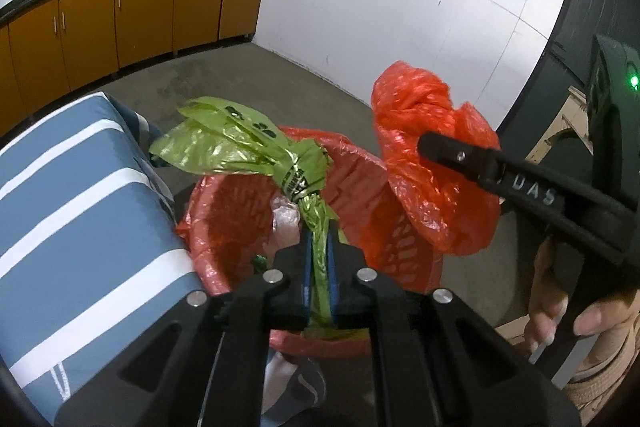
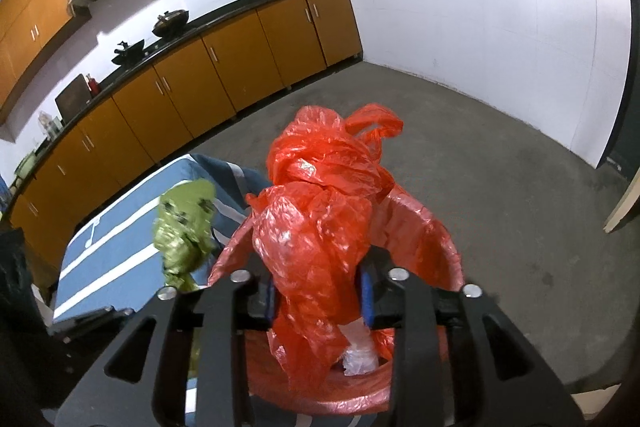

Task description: Collect trash

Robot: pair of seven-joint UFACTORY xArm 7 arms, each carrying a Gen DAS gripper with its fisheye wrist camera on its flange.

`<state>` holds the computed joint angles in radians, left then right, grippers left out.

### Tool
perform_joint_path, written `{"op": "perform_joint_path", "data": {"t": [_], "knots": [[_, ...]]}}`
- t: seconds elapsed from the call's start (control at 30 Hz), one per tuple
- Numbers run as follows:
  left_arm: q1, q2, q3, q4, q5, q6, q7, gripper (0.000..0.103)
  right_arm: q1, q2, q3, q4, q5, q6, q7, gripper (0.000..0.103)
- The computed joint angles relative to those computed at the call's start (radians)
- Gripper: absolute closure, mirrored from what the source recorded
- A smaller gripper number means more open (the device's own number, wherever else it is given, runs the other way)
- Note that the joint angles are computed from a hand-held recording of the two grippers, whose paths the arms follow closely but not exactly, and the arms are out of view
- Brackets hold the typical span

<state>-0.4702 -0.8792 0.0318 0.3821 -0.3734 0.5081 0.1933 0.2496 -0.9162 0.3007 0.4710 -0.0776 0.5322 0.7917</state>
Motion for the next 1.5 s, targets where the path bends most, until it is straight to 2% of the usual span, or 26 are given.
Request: {"op": "perform_joint_path", "data": {"t": [0.1, 0.27, 0.33, 0.4, 0.43, 0.53, 0.6, 0.77, 0.83, 0.97, 1.1, 1.5], "knots": [[0.000, 0.019, -0.013, -0.005, 0.002, -0.010, -0.010, 0.078, 0.001, 0.005, -0.007, -0.009, 0.005, -0.006, 0.001, 0.058], [0.034, 0.009, -0.016, -0.024, 0.024, -0.003, -0.033, 0.071, 0.003, -0.021, -0.004, -0.030, 0.007, 0.008, 0.011, 0.052], [0.060, -0.016, -0.020, -0.034, 0.040, 0.002, -0.049, 0.064, -0.002, -0.043, 0.007, -0.033, -0.001, 0.025, 0.019, 0.048], [0.099, -0.065, -0.035, -0.056, 0.065, 0.003, -0.077, 0.051, -0.013, -0.071, 0.031, -0.030, -0.019, 0.050, 0.029, 0.041], [0.121, -0.105, -0.038, -0.072, 0.080, 0.007, -0.088, 0.048, -0.021, -0.084, 0.046, -0.027, -0.032, 0.061, 0.037, 0.037], [0.176, -0.225, -0.046, -0.113, 0.127, 0.026, -0.120, 0.032, -0.050, -0.145, 0.117, -0.011, -0.087, 0.117, 0.068, 0.018], [0.211, -0.304, -0.052, -0.128, 0.161, 0.045, -0.138, 0.021, -0.068, -0.182, 0.164, 0.003, -0.125, 0.150, 0.093, 0.010], [0.331, -0.575, -0.078, -0.185, 0.264, 0.123, -0.190, 0.005, -0.084, -0.274, 0.258, 0.014, -0.186, 0.201, 0.170, 0.005], [0.358, -0.639, -0.074, -0.187, 0.293, 0.157, -0.199, 0.004, -0.059, -0.292, 0.268, 0.021, -0.184, 0.226, 0.184, 0.004], [0.429, -0.802, -0.024, -0.194, 0.346, 0.275, -0.186, 0.004, -0.026, -0.301, 0.305, 0.052, -0.193, 0.299, 0.181, 0.002], [0.497, -0.927, 0.015, -0.196, 0.382, 0.366, -0.162, 0.004, 0.003, -0.301, 0.334, 0.073, -0.186, 0.325, 0.197, 0.002], [0.634, -1.163, 0.115, -0.156, 0.454, 0.617, -0.120, 0.004, 0.082, -0.301, 0.411, 0.118, -0.157, 0.383, 0.245, 0.002]]}}
